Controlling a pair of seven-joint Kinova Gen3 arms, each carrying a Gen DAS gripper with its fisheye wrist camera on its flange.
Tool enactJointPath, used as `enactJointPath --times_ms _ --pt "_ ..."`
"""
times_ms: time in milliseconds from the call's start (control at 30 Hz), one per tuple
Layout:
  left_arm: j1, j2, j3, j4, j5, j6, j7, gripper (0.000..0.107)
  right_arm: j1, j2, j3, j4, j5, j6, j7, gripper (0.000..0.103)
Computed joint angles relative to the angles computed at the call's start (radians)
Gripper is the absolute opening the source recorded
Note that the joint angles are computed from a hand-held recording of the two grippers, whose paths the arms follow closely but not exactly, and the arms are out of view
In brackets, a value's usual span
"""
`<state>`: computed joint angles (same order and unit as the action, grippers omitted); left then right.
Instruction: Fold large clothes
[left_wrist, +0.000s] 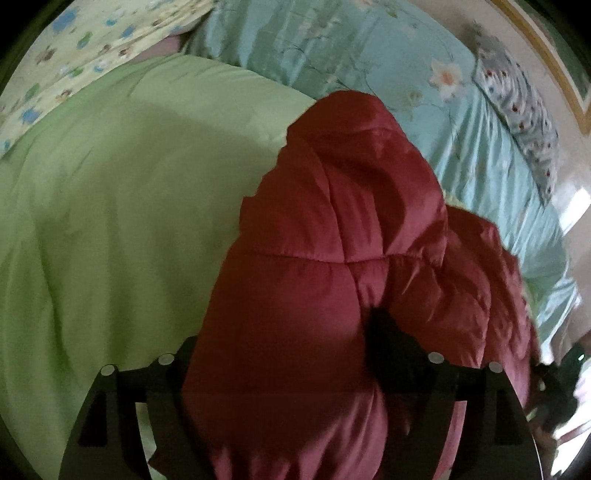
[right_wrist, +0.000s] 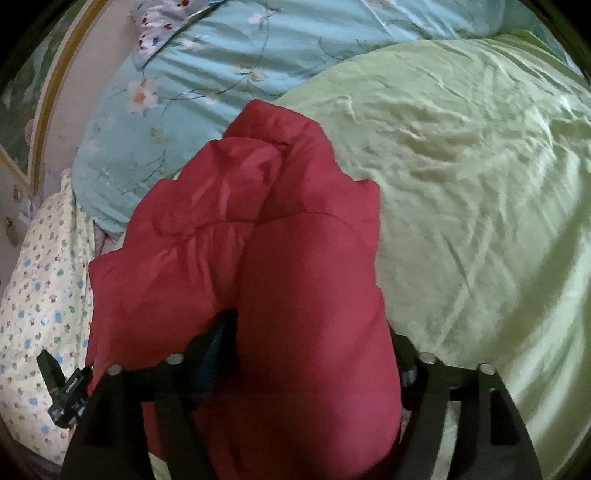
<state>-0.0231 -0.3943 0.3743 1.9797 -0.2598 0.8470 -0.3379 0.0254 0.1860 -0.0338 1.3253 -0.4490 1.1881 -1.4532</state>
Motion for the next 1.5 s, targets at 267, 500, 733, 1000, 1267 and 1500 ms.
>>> enactJointPath --times_ms 267,500,733,1000,1267,1500 --pt "-0.067 -0.050 0.168 -0.096 -0.087 0.185 0.082 0.083 -0.005 -0.050 0.007 0.037 0.013 -0.045 -0.035 0.085" --pt "-0.092 -0.035 0.309 -0.197 -0.135 0.305 0.113 0.083 -0.096 -0.143 0.002 0.088 0.220 -0.185 -0.142 0.085" --pt "-0.121 -0.056 0.411 -0.265 -0.165 0.371 0.115 0.083 -0.139 -0.214 -0.009 0.135 0.292 -0.291 -0.117 0.085" --pt "-0.244 -0.065 0.572 -0.345 -0.117 0.361 -0.011 0.083 -0.210 -0.242 -0.037 0.160 0.275 -0.315 0.032 0.085" --pt "-0.399 -0.054 0.700 -0.389 -0.029 0.377 -0.133 0.083 -0.267 -0.255 -0.059 0.186 0.266 -0.288 0.103 0.085" --pt "-0.514 -0.019 0.709 -0.404 0.042 0.346 -0.249 0.083 -0.297 -0.171 -0.076 0.081 0.253 -0.153 0.102 0.085"
